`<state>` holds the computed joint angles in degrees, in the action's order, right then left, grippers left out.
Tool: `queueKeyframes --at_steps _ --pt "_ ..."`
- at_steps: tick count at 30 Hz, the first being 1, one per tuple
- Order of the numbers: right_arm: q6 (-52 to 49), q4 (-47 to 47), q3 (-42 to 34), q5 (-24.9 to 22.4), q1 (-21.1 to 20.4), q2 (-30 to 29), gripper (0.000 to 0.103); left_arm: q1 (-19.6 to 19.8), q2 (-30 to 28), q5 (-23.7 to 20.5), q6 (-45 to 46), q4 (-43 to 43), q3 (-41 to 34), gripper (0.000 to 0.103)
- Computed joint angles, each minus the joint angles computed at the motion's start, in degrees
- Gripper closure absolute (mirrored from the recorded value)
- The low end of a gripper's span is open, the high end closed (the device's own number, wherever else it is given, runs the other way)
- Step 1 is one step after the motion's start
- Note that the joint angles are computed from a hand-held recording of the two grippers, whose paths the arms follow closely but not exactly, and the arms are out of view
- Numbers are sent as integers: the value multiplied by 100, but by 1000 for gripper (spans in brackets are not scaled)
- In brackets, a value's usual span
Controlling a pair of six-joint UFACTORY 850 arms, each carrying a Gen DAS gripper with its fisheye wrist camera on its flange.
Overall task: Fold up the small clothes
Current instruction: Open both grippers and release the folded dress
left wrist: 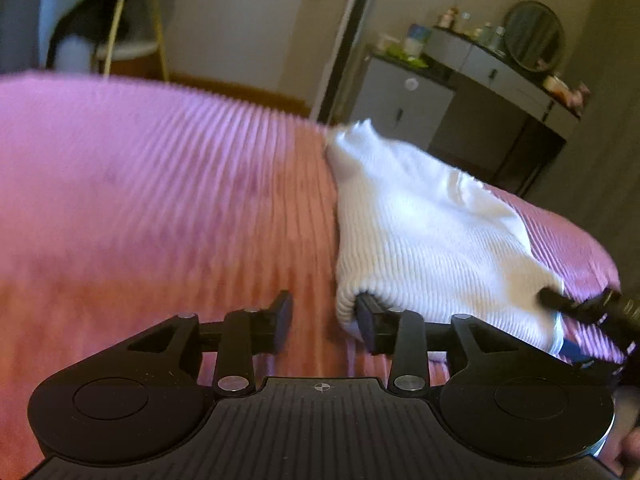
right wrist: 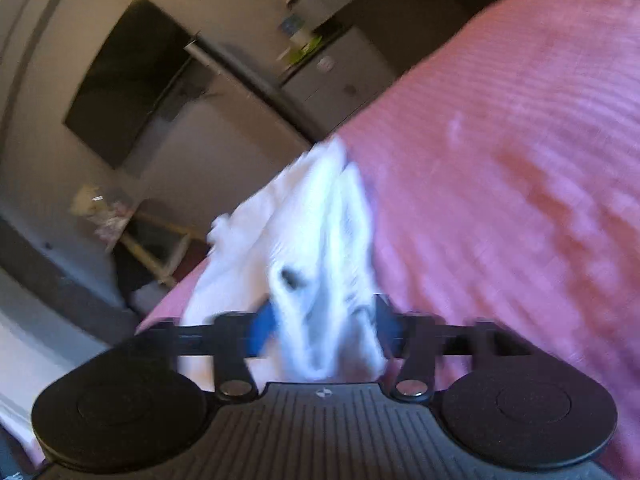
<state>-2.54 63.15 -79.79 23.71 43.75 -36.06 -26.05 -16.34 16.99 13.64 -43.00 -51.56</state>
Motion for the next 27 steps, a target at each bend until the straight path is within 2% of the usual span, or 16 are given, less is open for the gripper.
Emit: queueKeyframes --at_steps 2,4,6,8,10,11,13,14,16,17,19,21,23,24,25,27 --pt "-1199 828 -104 262 80 33 38 -41 100 48 718 -495 -36 55" --pt "-2207 1468 -310 589 170 -5 38 -57 224 125 970 -472 -26 51" --pt "-2542 1415 -536 752 217 -120 38 -34 285 323 604 -5 -47 35" --pt "-3096 1548 -1012 866 261 -416 38 -8 134 447 347 279 -239 24" --pt "-3880 1824 -1696 837 258 -857 37 36 -221 311 714 -137 -685 25" --pt "-4480 2127 -2144 871 253 -1143 37 80 -448 103 954 -387 -982 25" --pt "-5611 2809 -3041 1126 251 -1676 37 130 -894 -24 1118 -688 -1504 24" --pt "-5939 3036 -3507 1223 231 -1941 37 144 -1123 4 1371 -1024 -1757 24" --pt "-6661 3598 -4494 1460 167 -2522 22 140 -1551 149 1672 -1486 -2269 21" --pt "-6959 3751 -4947 1662 160 -2801 22 150 -1677 179 1566 -1358 -2420 16" --pt "-7463 3846 -5704 2058 160 -3295 21 89 -2037 502 1940 -1697 -2804 16" --pt "-7860 4026 -6077 2079 99 -3582 20 38 -2312 749 2233 -1763 -3035 15" --pt "-8111 4228 -6251 1979 46 -3750 19 58 -2566 647 2722 -2142 -3274 14" --pt "-8268 4290 -6492 2147 54 -3918 18 63 -2650 607 2963 -2294 -3332 14" --pt "-8185 4231 -6562 2289 62 -3998 18 39 -2735 734 3156 -2403 -3359 14" --pt "-7880 4196 -6443 2289 31 -3969 18 9 -2822 907 3207 -2319 -3367 11"
